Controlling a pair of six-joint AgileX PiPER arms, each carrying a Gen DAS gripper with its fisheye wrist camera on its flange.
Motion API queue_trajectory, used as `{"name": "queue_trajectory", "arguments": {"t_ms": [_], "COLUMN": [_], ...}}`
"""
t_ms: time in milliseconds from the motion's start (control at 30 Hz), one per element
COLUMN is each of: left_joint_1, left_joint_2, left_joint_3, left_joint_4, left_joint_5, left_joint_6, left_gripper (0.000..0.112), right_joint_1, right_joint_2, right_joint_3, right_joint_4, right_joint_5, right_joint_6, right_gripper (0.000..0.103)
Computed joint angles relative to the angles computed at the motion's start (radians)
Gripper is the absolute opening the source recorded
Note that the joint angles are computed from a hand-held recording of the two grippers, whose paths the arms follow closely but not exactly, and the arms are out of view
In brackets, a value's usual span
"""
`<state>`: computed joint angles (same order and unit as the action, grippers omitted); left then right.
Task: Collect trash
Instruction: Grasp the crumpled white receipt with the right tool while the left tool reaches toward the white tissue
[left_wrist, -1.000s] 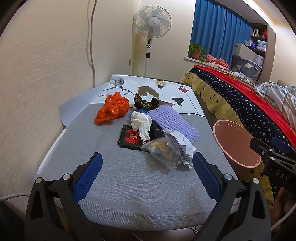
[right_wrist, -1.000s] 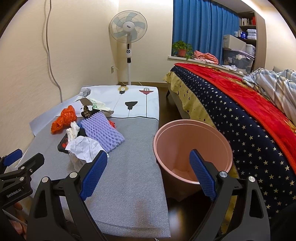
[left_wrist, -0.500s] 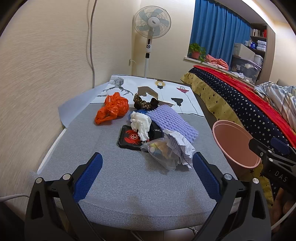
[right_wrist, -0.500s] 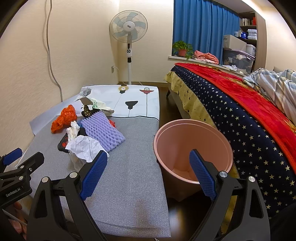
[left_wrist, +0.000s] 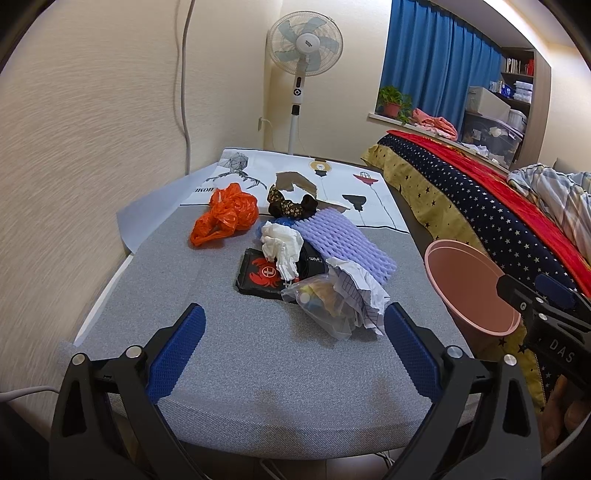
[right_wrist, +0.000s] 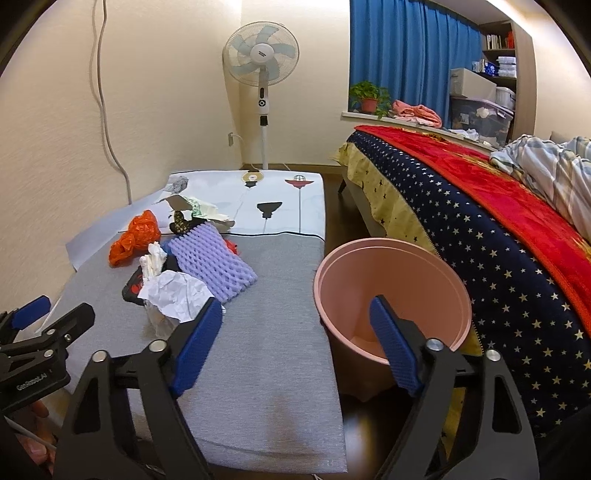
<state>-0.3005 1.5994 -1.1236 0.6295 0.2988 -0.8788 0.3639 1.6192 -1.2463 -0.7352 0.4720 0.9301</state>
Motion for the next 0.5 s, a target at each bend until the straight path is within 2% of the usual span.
{"name": "queue_trajectory", "arguments": {"t_ms": [67, 267, 500], "left_joint_1": [0.005, 0.045, 0.084], "left_joint_2": [0.001, 0.020, 0.052], "left_joint_3": [-0.005, -0.042, -0.064], "left_joint_4": [-0.026, -0.201, -0.263], "left_joint_5": [0.002, 0.007, 0.002], "left_joint_6": [0.023, 0.205, 0.261], "left_gripper": [0.084, 0.053, 0.043], "right_joint_1": [-0.014, -0.049, -0.023], "right_joint_2": [-0.002, 0.007, 0.069], "right_joint_3": [0.004, 0.006, -0.048], "right_joint_4": [0.070, 0.334, 0.524], "right_joint_5": [-0.036, -0.125, -0.179], "right_joint_6": [-0.061, -0.304, -0.494], "right_gripper": [0.069, 0.054, 0.053]}}
